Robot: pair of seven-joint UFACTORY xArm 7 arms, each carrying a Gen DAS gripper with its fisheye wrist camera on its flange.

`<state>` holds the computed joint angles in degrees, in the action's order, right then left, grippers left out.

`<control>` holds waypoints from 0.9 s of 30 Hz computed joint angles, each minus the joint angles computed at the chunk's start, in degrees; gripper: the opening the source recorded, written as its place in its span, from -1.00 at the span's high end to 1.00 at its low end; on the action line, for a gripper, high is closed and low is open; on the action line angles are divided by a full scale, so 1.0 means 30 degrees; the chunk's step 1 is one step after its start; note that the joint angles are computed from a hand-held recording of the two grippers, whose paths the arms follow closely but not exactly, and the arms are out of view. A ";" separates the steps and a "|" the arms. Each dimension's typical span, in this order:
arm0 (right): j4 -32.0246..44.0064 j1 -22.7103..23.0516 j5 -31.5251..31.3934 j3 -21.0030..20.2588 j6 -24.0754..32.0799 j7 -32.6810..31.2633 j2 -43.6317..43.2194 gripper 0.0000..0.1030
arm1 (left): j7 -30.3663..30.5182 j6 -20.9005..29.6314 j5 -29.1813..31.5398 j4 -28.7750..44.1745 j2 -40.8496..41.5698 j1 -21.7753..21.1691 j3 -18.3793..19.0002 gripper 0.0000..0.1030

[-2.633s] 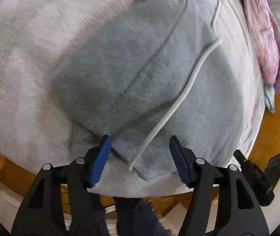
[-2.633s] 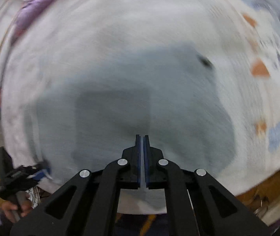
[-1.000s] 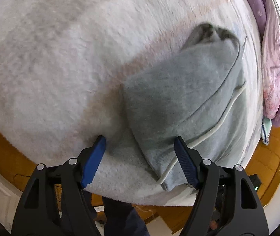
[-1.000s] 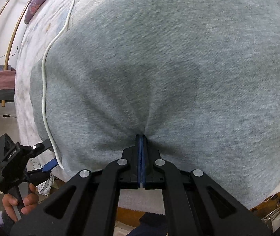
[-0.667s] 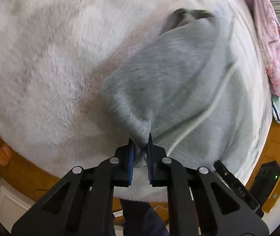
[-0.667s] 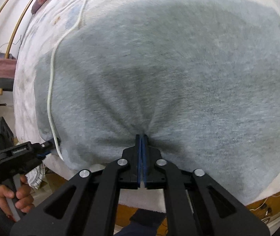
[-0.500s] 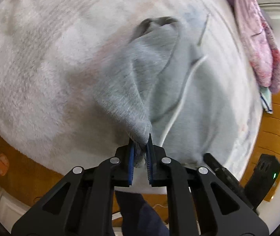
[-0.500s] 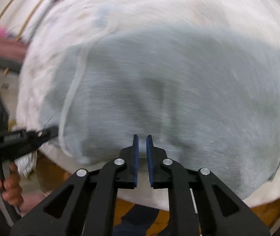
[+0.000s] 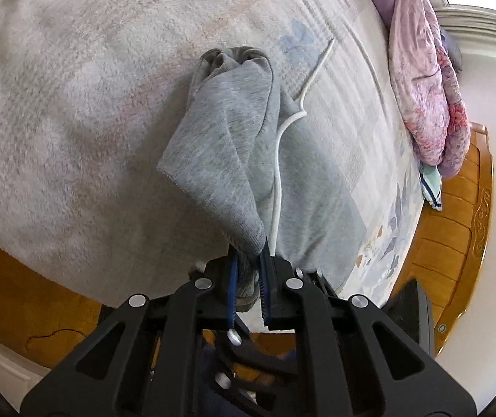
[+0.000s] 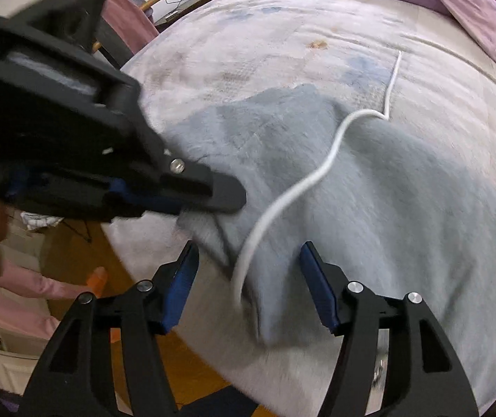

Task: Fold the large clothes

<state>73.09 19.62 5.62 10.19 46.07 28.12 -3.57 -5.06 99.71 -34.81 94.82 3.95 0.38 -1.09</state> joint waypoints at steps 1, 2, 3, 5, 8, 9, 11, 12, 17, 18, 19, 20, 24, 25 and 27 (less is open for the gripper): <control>0.0268 -0.0029 -0.0564 0.0037 0.0075 0.0226 0.0299 -0.08 | 0.0099 0.0084 0.0079 0.0164 0.0123 -0.0024 -0.0028 0.81; 0.0505 -0.0052 -0.0954 0.0028 0.0258 0.0359 0.0527 0.15 | 0.0079 0.0123 0.0110 0.0259 0.0213 -0.0044 -0.0054 0.80; 0.0660 -0.0093 -0.1093 -0.0036 0.0565 0.0320 0.0632 0.46 | -0.0166 0.0051 0.0081 0.0238 0.0231 -0.0069 -0.0075 0.74; 0.0876 -0.0274 0.0275 -0.0300 0.1218 -0.0227 0.0899 0.85 | -0.0775 -0.0074 -0.0343 0.0305 0.0433 -0.0053 -0.0085 0.63; 0.0238 -0.0479 0.1312 -0.0460 0.1014 -0.0178 0.0156 0.86 | -0.1552 -0.0021 0.0625 0.1728 0.1104 -0.0209 -0.0231 -0.33; 0.0112 -0.0521 0.1524 -0.0475 0.0980 -0.0014 -0.0068 0.86 | -0.1551 -0.0401 0.1163 0.1950 0.1119 -0.0305 -0.0291 -0.46; -0.0138 -0.0611 0.2103 -0.0545 0.0894 0.0259 -0.0475 0.86 | -0.1542 -0.0878 0.2148 0.2640 0.1567 -0.0587 -0.0480 -0.47; -0.0299 -0.0672 0.2359 -0.0589 0.0831 0.0482 -0.0722 0.86 | -0.1857 -0.0741 0.2616 0.3369 0.2208 -0.0834 -0.0657 -0.47; -0.1828 -0.1033 0.4077 -0.1035 -0.0132 0.1643 -0.2569 0.86 | -0.1950 -0.1230 0.4209 0.5300 0.4100 -0.1955 -0.1410 0.04; -0.2345 -0.1142 0.4515 -0.1204 -0.0390 0.1880 -0.3135 0.86 | -0.1781 -0.0824 0.5086 0.6323 0.4589 -0.2497 -0.1661 0.60; -0.2985 -0.1183 0.5153 -0.1401 -0.0833 0.1994 -0.3726 0.86 | -0.1451 -0.1198 0.5472 0.6547 0.4481 -0.2819 -0.1786 0.61; -0.3806 -0.1252 0.5948 -0.1680 -0.1428 0.2200 -0.4477 0.86 | -0.1081 -0.1529 0.5658 0.6667 0.4309 -0.3116 -0.1944 0.68; -0.6450 -0.1868 0.7154 -0.2478 -0.2453 0.3540 -0.7534 0.86 | 0.0073 -0.2304 0.7170 0.7743 0.3689 -0.5291 -0.2796 0.76; -0.7381 -0.2221 0.7190 -0.2682 -0.2364 0.4216 -0.8831 0.86 | 0.0098 -0.2399 0.7278 0.7912 0.3638 -0.5726 -0.2919 0.76; -0.8597 -0.2795 0.6923 -0.2983 -0.1629 0.5316 -1.0801 0.86 | 0.0068 -0.2534 0.7769 0.8480 0.3692 -0.7061 -0.3407 0.78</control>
